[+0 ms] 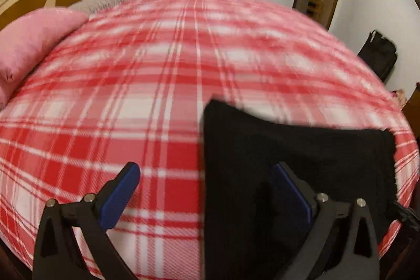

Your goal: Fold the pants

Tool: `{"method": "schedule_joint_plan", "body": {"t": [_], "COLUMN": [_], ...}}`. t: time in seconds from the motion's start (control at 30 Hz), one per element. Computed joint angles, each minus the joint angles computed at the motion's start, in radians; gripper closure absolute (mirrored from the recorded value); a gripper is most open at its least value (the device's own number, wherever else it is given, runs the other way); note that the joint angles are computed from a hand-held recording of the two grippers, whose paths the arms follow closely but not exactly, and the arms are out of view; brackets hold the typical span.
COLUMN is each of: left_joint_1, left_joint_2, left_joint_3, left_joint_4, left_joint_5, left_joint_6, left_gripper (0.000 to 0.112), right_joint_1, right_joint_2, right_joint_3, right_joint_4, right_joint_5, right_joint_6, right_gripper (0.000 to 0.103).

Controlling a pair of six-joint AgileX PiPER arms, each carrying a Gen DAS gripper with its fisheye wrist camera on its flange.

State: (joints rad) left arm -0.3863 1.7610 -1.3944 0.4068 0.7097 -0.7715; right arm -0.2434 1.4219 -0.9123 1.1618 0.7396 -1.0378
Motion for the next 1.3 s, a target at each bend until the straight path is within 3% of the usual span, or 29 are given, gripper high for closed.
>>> {"method": "schedule_joint_plan", "body": {"t": [0.03,0.07,0.13,0.17,0.33,0.43,0.57,0.7,0.8,0.93,1.3], "left_joint_1": [-0.001,0.0,0.003,0.003,-0.035,-0.049,-0.064,-0.077,-0.085,-0.089,-0.096], "left_joint_2": [0.008,0.003,-0.025,-0.041,-0.051,-0.005,0.012,0.022,0.022,0.021,0.025], "left_joint_3": [-0.003,0.008,0.042,0.056,0.063,0.027,0.024,0.019,0.024,0.028,-0.001], "left_joint_4": [-0.017,-0.032,-0.068,-0.083,-0.049,-0.063,-0.066,-0.027,-0.001,0.008,-0.027], "left_joint_5": [0.014,0.007,-0.028,-0.044,-0.046,0.002,0.018,0.031,0.029,0.032,0.093], "left_joint_6": [0.001,-0.001,-0.003,-0.001,-0.049,-0.04,-0.059,-0.085,-0.118,-0.134,-0.148], "left_gripper": [0.01,0.01,0.01,0.01,0.009,0.009,0.009,0.009,0.009,0.009,0.009], "right_joint_1": [-0.01,-0.025,-0.014,-0.007,0.028,0.092,0.097,0.14,0.168,0.171,0.164], "right_joint_2": [0.001,0.009,0.02,0.021,0.064,0.102,0.104,0.098,0.095,0.096,0.087], "right_joint_3": [-0.01,-0.027,-0.052,-0.048,-0.074,-0.074,0.0,0.007,0.008,-0.015,-0.004], "right_joint_4": [-0.002,-0.011,-0.027,-0.008,-0.134,-0.261,-0.09,-0.134,-0.175,-0.203,-0.173], "right_joint_5": [-0.015,-0.016,-0.054,-0.09,-0.112,-0.212,-0.276,-0.312,-0.331,-0.289,-0.281], "right_joint_6": [0.008,0.019,0.074,0.064,0.149,0.274,0.116,0.153,0.153,0.159,0.137], "right_gripper": [0.086,0.058,0.022,0.021,0.021,0.021,0.018,0.017,0.028,0.054,0.057]}}
